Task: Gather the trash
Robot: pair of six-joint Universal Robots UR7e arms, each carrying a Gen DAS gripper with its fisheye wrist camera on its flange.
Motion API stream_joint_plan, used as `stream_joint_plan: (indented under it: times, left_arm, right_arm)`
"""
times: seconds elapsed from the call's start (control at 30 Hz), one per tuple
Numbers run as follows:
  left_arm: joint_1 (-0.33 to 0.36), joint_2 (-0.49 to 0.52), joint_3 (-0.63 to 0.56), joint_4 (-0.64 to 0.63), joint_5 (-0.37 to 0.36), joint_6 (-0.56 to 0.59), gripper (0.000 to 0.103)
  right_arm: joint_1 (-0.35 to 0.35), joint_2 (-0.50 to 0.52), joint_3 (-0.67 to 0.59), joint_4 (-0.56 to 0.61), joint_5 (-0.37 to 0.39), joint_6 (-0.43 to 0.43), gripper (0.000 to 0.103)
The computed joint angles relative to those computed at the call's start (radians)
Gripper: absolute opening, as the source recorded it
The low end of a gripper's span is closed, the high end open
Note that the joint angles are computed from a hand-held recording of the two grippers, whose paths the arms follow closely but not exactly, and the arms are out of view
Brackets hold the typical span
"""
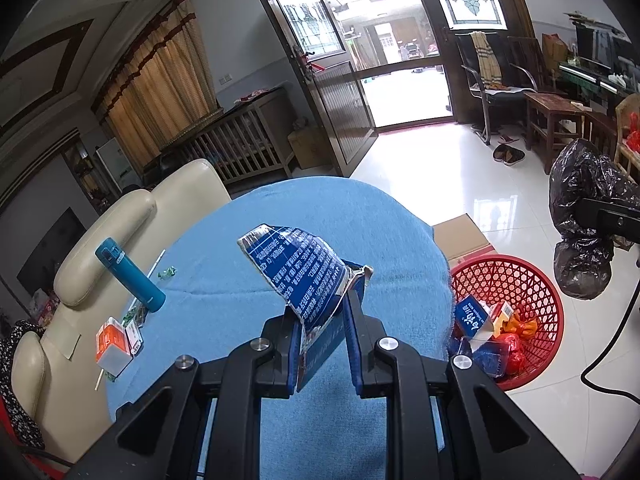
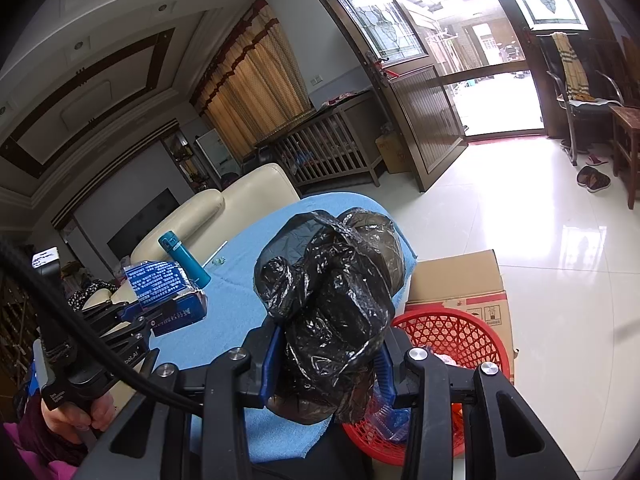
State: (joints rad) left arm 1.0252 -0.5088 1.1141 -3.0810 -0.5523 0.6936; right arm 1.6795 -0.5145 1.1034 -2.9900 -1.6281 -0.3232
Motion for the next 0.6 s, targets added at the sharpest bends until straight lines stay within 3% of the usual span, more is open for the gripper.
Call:
stream_joint_plan:
  times: [0.6]
  left_arm:
    - [0.005,0.001,-0.005,0.004,-0.006,0.007,0.021]
  right_arm:
    - [-0.002,0.0,-0.006,0.007,0.003,-0.005,0.041]
